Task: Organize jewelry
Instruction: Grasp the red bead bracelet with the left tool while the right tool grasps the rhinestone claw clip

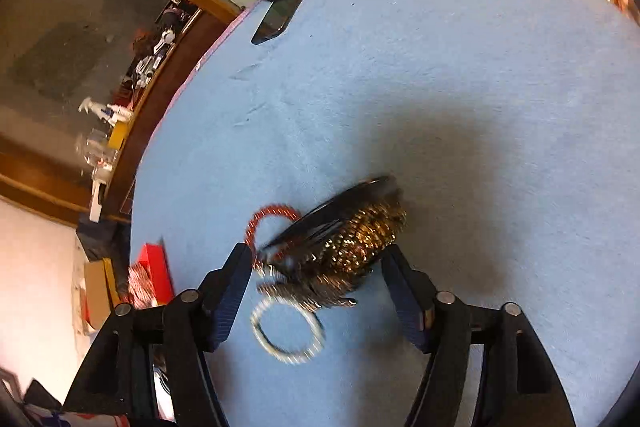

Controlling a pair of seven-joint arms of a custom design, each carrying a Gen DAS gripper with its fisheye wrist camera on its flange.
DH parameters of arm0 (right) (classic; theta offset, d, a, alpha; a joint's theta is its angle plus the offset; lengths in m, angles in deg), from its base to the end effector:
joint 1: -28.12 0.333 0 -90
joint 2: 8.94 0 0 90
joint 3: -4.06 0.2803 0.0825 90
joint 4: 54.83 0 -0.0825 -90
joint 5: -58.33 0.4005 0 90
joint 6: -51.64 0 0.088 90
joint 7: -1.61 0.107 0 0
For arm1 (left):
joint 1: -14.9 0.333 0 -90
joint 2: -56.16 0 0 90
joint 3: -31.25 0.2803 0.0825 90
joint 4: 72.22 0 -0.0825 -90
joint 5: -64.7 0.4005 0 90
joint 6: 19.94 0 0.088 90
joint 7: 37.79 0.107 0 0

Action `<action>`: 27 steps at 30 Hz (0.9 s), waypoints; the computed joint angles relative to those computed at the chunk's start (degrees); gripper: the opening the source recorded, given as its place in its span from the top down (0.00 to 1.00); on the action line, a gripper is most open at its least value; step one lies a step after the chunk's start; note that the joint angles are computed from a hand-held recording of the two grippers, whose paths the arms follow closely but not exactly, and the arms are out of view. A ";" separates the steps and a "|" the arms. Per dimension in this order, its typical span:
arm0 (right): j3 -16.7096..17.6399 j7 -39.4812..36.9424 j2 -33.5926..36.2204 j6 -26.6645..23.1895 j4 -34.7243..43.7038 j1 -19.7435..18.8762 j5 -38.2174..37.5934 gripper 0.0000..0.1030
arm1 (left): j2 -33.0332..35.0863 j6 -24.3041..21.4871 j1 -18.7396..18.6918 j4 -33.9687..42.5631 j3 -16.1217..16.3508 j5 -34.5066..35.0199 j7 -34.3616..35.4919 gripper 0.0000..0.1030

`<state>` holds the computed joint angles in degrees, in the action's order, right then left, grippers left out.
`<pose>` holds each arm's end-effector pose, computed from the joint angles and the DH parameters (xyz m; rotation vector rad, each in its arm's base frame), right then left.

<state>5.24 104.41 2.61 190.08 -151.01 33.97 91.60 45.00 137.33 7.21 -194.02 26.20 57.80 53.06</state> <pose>0.6688 0.0843 0.5015 -1.3047 2.0506 0.1352 0.5553 -0.1235 0.5499 -1.6525 1.9245 -0.9091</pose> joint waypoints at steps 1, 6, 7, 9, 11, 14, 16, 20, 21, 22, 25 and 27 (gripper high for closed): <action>-0.08 1.24 1.50 -0.59 1.77 0.29 -0.93 0.30 | 0.58 -0.27 0.19 0.66 -0.14 0.41 -0.52 0.44; 0.37 0.29 4.52 1.53 4.79 0.87 -4.66 0.49 | 5.18 -2.67 1.08 6.25 -1.44 3.14 -3.14 0.44; 0.94 -2.67 4.39 2.62 4.22 0.28 -3.10 0.51 | 6.65 -3.66 1.07 8.14 -1.67 3.01 -3.04 0.44; 1.68 -7.18 3.52 5.02 2.31 -0.70 0.40 0.53 | 9.77 -6.21 1.16 12.21 -2.34 2.73 -2.99 0.44; 2.69 -12.93 2.46 6.25 0.85 -2.46 7.36 0.62 | 14.17 -9.35 1.24 17.67 -3.26 1.49 -2.49 0.44; 1.94 -17.16 -0.62 11.90 -2.59 -2.15 9.71 0.64 | 20.73 -14.28 1.03 25.59 -4.69 3.12 -3.46 0.54; 1.31 -17.79 -1.93 14.23 -4.15 -1.88 9.95 0.64 | 26.58 -18.93 0.21 32.43 -5.38 6.03 -4.47 0.70; 1.03 -19.83 -2.46 13.83 -4.32 -2.29 13.64 0.63 | 32.96 -23.23 -2.19 39.44 -5.18 12.87 -6.79 0.71; 1.05 -20.57 -2.71 13.77 -4.49 -2.41 14.87 0.63 | 34.80 -24.26 -3.04 41.43 -4.93 15.07 -7.46 0.71; 1.07 -21.48 -2.98 13.74 -4.62 -2.46 15.89 0.63 | 36.00 -24.66 -3.11 42.53 -5.21 15.43 -7.27 0.72; 1.02 -23.88 -4.16 14.38 -5.59 -2.21 18.02 0.63 | 36.44 -19.57 -4.11 41.23 -4.73 19.41 -8.68 0.71; 1.00 -25.20 -4.24 14.50 -5.44 -1.92 19.15 0.63 | 37.43 -19.30 -4.28 42.26 -5.16 19.86 -8.51 0.88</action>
